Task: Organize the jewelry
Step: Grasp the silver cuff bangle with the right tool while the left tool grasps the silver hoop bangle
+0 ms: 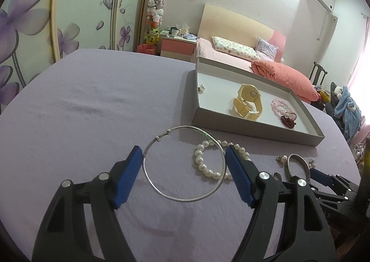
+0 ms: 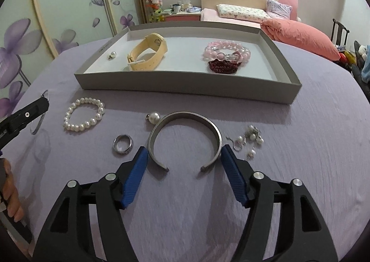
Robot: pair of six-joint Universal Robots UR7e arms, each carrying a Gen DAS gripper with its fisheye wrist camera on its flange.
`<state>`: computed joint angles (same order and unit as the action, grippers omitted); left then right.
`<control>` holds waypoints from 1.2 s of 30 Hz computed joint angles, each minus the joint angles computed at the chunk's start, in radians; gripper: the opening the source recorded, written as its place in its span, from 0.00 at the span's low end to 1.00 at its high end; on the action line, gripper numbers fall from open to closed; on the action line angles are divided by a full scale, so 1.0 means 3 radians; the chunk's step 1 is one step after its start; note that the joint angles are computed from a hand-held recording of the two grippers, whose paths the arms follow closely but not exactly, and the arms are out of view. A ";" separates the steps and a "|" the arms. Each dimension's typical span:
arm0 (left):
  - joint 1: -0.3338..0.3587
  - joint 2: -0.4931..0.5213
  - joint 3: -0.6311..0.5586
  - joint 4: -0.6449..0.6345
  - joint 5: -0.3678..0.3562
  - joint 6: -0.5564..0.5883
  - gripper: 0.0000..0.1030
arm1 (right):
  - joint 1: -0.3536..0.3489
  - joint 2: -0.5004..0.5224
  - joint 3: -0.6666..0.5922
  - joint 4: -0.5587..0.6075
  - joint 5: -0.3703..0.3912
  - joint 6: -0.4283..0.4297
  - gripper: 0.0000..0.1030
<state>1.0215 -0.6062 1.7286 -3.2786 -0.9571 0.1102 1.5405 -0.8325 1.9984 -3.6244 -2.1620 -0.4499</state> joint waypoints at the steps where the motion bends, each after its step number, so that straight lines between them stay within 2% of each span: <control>1: 0.0000 0.0000 -0.0001 -0.0002 0.0002 0.0001 0.70 | 0.0009 0.0013 -0.0027 0.0026 -0.0021 -0.0015 0.69; 14: 0.0009 0.0002 -0.0006 0.0011 0.0000 0.0000 0.70 | 0.0033 0.0099 -0.0254 0.0190 -0.0129 -0.0140 0.72; 16: 0.0011 0.0004 -0.0005 0.0011 0.0000 0.0002 0.70 | 0.0023 0.0089 -0.0236 0.0165 -0.0083 -0.0169 0.66; 18: 0.0011 0.0004 -0.0004 0.0010 0.0001 0.0003 0.70 | 0.0018 0.0075 -0.0221 0.0166 -0.0065 -0.0180 0.66; 36: -0.0042 0.0012 0.0058 -0.0090 -0.0003 0.0083 0.70 | -0.0068 -0.0260 0.0424 -0.0309 0.0145 -0.0056 0.66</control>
<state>1.0088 -0.6026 1.7461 -3.3055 -0.9579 0.1351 1.5202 -0.9106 2.1257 -3.7171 -2.1185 -0.4667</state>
